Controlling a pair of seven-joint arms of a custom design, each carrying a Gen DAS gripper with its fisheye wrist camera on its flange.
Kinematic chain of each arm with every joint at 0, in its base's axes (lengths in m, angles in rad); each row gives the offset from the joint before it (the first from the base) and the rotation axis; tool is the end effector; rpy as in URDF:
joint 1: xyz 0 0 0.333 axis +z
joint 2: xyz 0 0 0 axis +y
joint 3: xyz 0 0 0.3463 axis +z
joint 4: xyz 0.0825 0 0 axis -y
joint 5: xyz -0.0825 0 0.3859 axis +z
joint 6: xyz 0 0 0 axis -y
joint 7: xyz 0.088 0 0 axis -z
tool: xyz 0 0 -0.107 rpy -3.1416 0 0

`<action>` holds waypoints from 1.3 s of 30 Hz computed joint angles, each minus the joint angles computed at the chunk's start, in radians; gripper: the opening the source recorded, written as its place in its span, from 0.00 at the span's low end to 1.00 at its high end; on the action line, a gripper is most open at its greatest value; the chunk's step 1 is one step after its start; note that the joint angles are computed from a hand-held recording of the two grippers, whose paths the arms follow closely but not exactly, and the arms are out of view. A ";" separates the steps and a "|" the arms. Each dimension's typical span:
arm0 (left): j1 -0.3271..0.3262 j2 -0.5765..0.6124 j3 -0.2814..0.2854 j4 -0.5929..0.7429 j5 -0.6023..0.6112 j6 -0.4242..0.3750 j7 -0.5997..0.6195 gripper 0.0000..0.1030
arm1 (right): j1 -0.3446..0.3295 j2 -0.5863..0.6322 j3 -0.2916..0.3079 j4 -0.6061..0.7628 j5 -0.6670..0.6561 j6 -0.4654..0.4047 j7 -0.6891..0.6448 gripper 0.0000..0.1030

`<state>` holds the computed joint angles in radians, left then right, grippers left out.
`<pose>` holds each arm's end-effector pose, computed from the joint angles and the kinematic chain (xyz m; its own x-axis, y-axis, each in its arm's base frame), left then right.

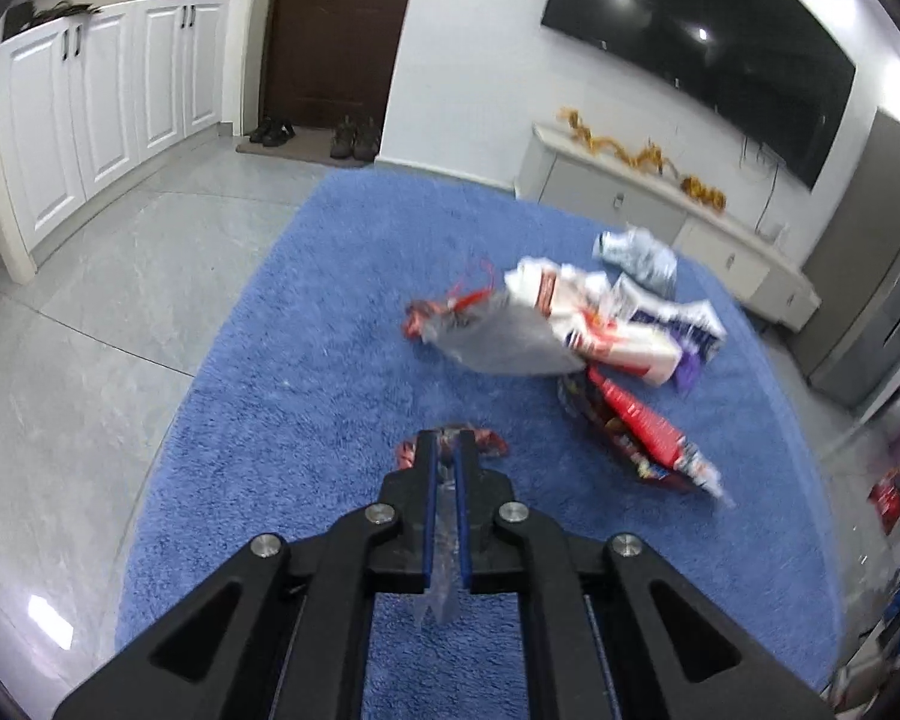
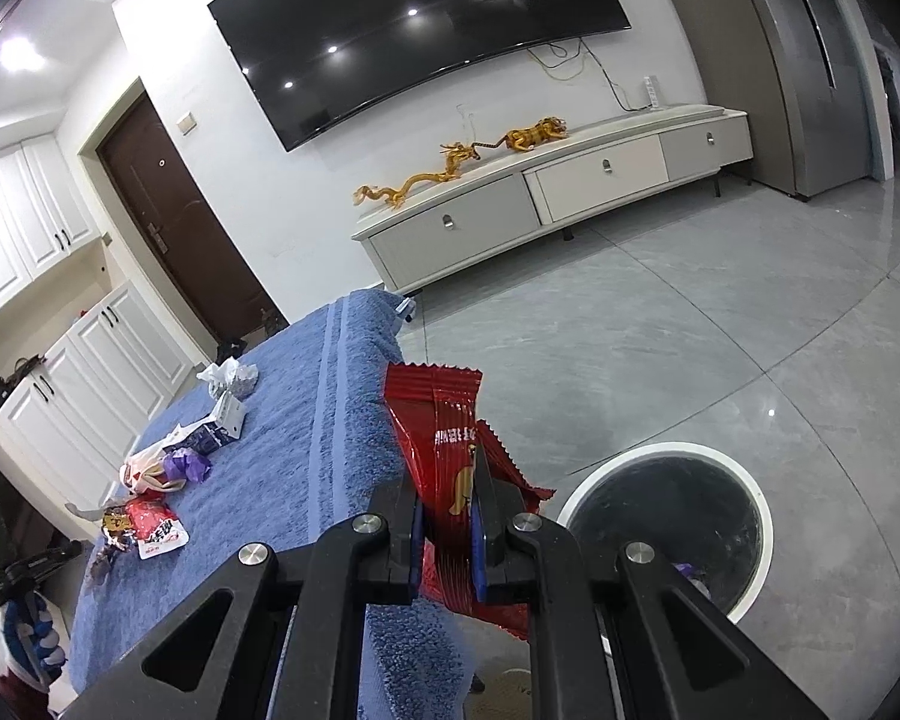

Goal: Collect trash

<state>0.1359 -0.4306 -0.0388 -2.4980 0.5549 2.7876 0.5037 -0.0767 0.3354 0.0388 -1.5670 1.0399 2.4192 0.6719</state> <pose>0.4430 0.0173 0.5419 0.5612 -0.7946 0.2318 -0.4980 -0.5478 -0.6722 0.7132 -0.0271 0.5381 0.3784 -0.8322 -0.4053 -0.6845 0.0432 -0.7277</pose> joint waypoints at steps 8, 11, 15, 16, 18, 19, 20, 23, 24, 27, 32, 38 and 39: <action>-0.031 -0.091 0.006 -0.027 0.068 0.189 -0.048 0.06 | -0.001 -0.013 0.000 -0.012 0.012 0.006 0.002 0.11; -0.044 -0.108 -0.039 0.015 0.071 0.128 -0.002 0.06 | -0.001 -0.023 -0.002 -0.022 0.016 0.006 -0.007 0.11; 0.028 -0.149 -0.142 0.038 0.163 0.144 -0.046 0.86 | -0.001 -0.035 -0.006 -0.034 0.024 0.006 -0.014 0.11; 0.059 -0.167 -0.176 0.044 0.206 0.158 -0.069 0.91 | -0.002 -0.037 -0.008 -0.036 0.027 0.005 -0.015 0.11; 0.058 -0.181 -0.190 0.052 0.235 0.149 -0.079 0.91 | -0.002 -0.038 -0.010 -0.037 0.028 0.005 -0.014 0.11; 0.061 -0.186 -0.194 0.055 0.250 0.152 -0.085 0.91 | -0.002 -0.039 -0.011 -0.039 0.029 0.004 -0.013 0.11; 0.060 -0.189 -0.194 0.056 0.259 0.148 -0.089 0.91 | -0.001 -0.039 -0.011 -0.039 0.029 0.004 -0.013 0.11; 0.011 -0.163 -0.139 0.055 0.226 0.098 -0.060 0.91 | -0.002 -0.042 -0.012 -0.042 0.032 0.004 -0.014 0.11; -0.016 -0.153 -0.105 0.046 0.192 0.082 -0.045 0.91 | -0.002 -0.044 -0.013 -0.045 0.033 0.004 -0.015 0.11; -0.056 -0.138 -0.037 0.001 0.115 0.073 -0.025 0.91 | 0.000 -0.044 -0.016 -0.048 0.029 0.006 -0.009 0.11; -0.091 -0.041 0.062 -0.024 -0.029 0.056 0.051 0.70 | 0.004 -0.040 -0.020 -0.049 0.009 0.013 0.015 0.11; -0.161 0.067 0.161 -0.016 -0.234 0.081 0.237 0.65 | 0.013 -0.031 -0.019 -0.044 -0.022 0.025 0.039 0.11; -0.159 0.079 0.161 -0.011 -0.259 0.072 0.258 0.65 | 0.014 -0.027 -0.018 -0.040 -0.027 0.025 0.044 0.11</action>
<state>-0.0235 -0.3513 0.1220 -2.5094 0.2954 2.8598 0.7615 -0.0623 0.3082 0.0205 -1.6069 1.0126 2.4446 0.7158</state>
